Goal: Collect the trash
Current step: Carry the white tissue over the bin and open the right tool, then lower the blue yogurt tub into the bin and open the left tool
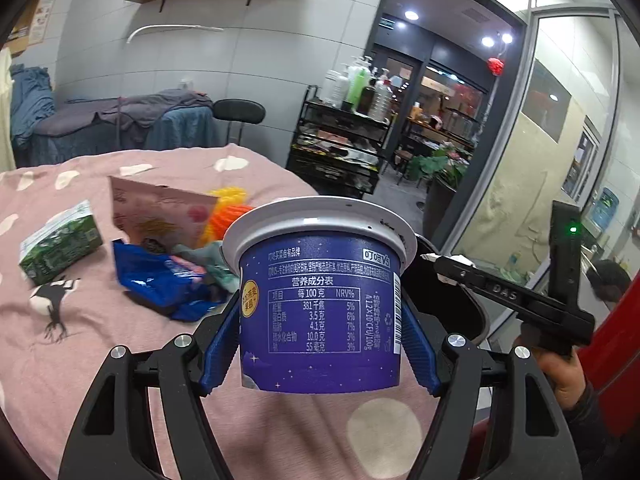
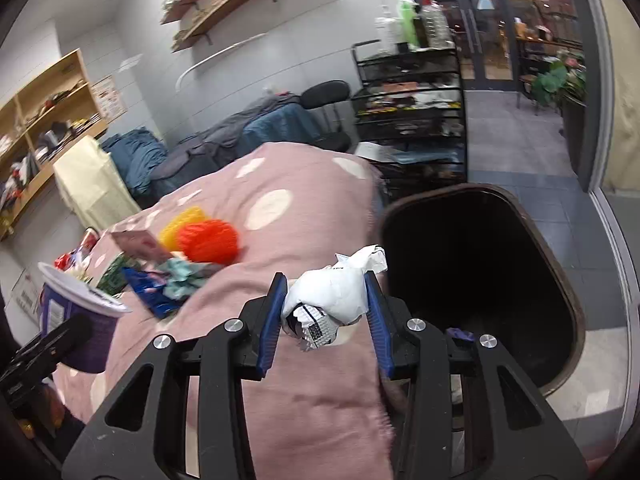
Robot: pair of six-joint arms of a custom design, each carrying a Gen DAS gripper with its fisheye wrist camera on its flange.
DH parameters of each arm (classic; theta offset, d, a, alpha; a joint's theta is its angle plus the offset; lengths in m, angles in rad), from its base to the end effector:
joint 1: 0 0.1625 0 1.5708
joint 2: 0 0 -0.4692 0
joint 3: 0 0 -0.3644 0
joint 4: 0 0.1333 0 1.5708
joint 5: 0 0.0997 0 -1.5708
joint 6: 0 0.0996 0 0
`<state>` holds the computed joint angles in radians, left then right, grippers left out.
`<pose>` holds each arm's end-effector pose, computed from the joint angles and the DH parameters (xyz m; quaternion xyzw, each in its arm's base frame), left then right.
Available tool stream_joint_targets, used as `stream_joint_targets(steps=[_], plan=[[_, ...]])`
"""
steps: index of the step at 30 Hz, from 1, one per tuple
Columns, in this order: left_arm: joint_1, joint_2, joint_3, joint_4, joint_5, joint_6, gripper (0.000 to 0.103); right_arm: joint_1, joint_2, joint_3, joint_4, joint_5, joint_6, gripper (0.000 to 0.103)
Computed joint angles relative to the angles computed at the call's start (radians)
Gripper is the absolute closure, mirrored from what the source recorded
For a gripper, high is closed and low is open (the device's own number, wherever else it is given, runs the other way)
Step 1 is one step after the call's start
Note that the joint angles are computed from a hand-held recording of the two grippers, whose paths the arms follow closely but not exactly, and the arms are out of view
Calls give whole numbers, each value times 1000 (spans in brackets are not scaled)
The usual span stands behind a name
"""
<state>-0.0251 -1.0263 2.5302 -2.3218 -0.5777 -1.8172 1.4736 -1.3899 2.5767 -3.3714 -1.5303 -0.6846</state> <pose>-0.3083 -0.2091 0.0924 0.0838 0.8320 -0.4827 0.2603 0.1018 -0.3714 0.2623 0.2818 -0.9105 0.2866 0.0972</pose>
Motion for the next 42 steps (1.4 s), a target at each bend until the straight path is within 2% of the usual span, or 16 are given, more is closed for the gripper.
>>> stream_joint_targets(steps=[6,12,13,14,15,17,18,31,38,42], plan=[[63,78,-17,-231,26,223,32,-51,61,-50,-30,-56,21,63],[109,147,-33,-425,17,394,32,-89,130,-104,-28,-104,54,62],[114,156,-35,-449,13,415,32,-94,137,-106,-32,-106,58,61],[124,169,-40,-476,9,444,32,-101,146,-111,-37,-111,67,55],[129,178,-45,-490,5,459,32,-108,152,-115,-35,-114,78,50],[138,193,-54,-514,-3,488,32,-121,157,-115,-46,-113,94,28],[143,200,-57,-530,-7,504,32,-126,157,-113,-56,-114,99,26],[244,305,-151,-746,-69,778,32,-169,85,-84,-127,-149,97,18],[319,350,-230,-778,-131,884,32,-208,24,-86,-143,-136,100,16],[359,378,-289,-749,-157,930,32,-217,6,-97,-134,-126,102,16]])
